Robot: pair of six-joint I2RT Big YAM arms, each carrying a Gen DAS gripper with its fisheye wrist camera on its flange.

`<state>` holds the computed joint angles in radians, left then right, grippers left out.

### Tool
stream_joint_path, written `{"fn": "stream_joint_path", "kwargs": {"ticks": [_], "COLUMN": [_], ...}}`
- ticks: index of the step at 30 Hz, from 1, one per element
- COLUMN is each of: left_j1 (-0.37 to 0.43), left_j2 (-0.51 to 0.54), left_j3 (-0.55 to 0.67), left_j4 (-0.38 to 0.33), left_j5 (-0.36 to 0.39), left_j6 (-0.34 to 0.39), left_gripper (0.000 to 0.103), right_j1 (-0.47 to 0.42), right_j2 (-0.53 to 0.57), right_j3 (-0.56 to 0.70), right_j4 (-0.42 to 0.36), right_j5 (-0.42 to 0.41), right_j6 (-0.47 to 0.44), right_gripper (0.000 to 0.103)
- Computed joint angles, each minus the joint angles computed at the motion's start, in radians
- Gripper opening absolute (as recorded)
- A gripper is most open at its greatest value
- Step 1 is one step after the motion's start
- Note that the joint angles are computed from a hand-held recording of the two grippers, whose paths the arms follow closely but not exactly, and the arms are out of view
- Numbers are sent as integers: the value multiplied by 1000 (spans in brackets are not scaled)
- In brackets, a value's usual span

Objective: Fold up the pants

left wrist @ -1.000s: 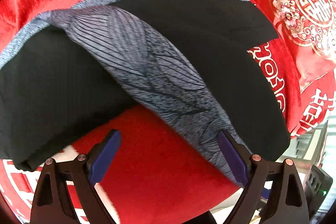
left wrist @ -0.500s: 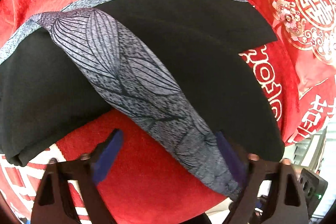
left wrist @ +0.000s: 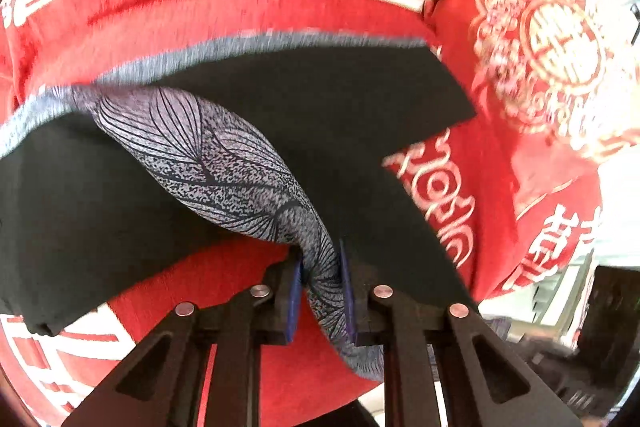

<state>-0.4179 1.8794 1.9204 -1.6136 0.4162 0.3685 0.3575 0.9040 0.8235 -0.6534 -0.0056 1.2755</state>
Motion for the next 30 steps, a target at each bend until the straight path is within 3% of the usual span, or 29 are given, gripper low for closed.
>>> {"fn": "stream_joint_path", "kwargs": {"ticks": [5, 9, 12, 16, 17, 18, 20, 21, 24, 25, 26, 27, 28, 30], "left_j1": [-27, -55, -76, -83, -80, -78, -73, -70, -70, -71, -72, -74, -75, -78], "left_j2": [90, 190, 242, 269, 274, 274, 249, 231, 237, 237, 238, 236, 231, 230], "left_j3": [165, 340, 432, 469, 470, 456, 394, 351, 320, 314, 307, 299, 291, 289], "left_j4": [-4, 13, 43, 72, 72, 79, 133, 168, 155, 154, 152, 156, 164, 175], "left_j5": [18, 11, -46, -124, -144, -173, -211, -231, -287, -299, -314, -327, -334, -349], "left_j6": [-74, -131, -161, -164, -159, -157, -173, -177, -160, -157, -151, -143, -137, -129], "left_gripper": [19, 19, 19, 20, 26, 53, 77, 77, 77, 77, 77, 77, 77, 77], "right_j1": [-239, -447, -534, -611, -626, -637, -645, -645, -633, -628, -624, -618, -613, -601], "right_j2": [57, 173, 271, 407, 429, 452, 492, 506, 549, 556, 559, 549, 529, 483], "right_j3": [115, 238, 324, 421, 432, 447, 470, 479, 517, 529, 541, 547, 547, 536], "right_j4": [-65, -120, -182, -249, -259, -265, -284, -293, -341, -357, -366, -360, -342, -305], "right_j5": [-136, -243, -258, -247, -245, -248, -240, -236, -167, -138, -109, -71, -39, -6], "right_j6": [-265, -463, -564, -678, -700, -721, -753, -766, -813, -822, -829, -832, -830, -825], "right_gripper": [5, 5, 5, 5, 5, 5, 5, 7, 9, 13, 25, 45, 55, 60]}}
